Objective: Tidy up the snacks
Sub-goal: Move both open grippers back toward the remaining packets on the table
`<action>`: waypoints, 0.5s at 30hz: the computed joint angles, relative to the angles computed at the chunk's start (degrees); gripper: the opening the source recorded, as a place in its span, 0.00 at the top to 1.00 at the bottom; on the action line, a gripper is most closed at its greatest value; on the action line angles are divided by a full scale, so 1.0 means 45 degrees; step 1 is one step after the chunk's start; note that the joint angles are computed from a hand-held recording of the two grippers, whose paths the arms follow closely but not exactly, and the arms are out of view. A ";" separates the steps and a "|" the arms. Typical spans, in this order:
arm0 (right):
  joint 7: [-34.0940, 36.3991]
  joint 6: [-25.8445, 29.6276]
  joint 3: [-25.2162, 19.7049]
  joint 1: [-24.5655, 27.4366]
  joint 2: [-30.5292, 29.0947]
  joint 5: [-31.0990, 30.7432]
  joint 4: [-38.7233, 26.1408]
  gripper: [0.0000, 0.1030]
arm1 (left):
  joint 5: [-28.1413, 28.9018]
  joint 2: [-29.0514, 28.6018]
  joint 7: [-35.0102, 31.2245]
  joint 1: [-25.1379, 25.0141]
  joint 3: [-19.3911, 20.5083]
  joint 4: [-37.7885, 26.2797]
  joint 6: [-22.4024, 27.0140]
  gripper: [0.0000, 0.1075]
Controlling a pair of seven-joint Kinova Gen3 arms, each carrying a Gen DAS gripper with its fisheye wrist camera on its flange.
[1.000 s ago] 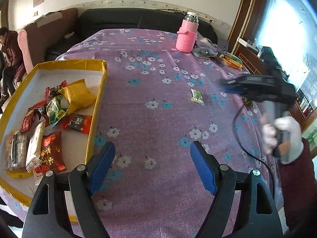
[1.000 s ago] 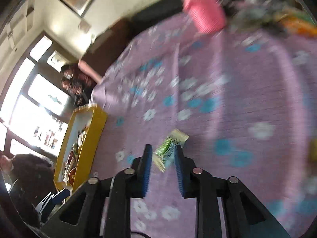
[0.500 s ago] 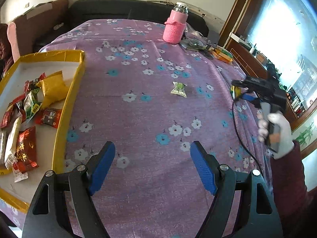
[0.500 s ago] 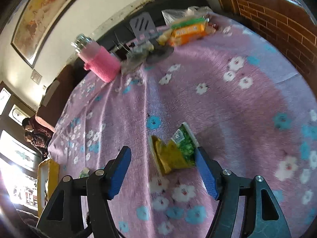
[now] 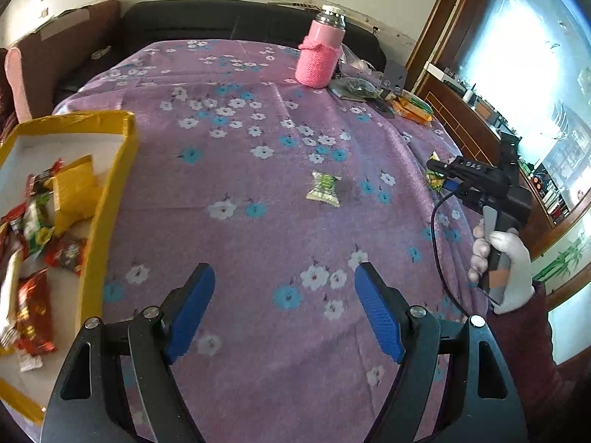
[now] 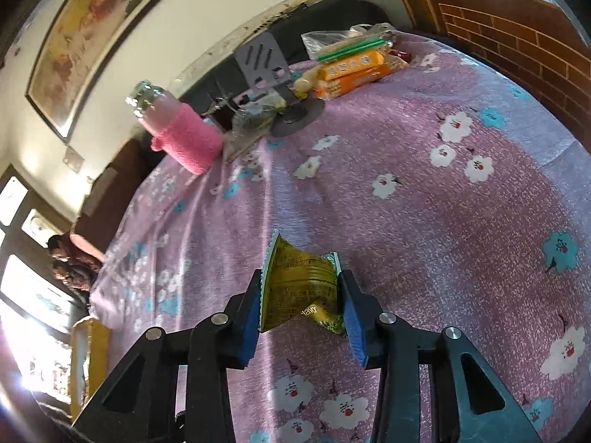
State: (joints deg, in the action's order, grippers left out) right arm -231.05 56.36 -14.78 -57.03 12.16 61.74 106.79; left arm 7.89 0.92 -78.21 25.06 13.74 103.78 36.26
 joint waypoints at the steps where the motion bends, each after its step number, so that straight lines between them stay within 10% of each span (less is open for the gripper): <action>1: -0.0211 -0.0101 -0.0007 -0.0058 -0.0108 0.0265 0.0136 0.61 | 0.0144 0.0163 -0.0126 -0.0008 0.0006 -0.0117 0.0018 0.27; 9: -0.1363 -0.2120 -0.0391 0.0307 -0.0485 0.2775 0.0741 0.61 | -0.1096 0.2289 0.0219 0.0760 -0.0063 -0.2059 0.0202 0.27; 15: 0.0434 -0.3601 -0.0174 0.0566 0.0218 0.2125 -0.0199 0.61 | -0.2382 0.4108 -0.0281 0.1748 -0.0248 -0.3992 0.0643 0.27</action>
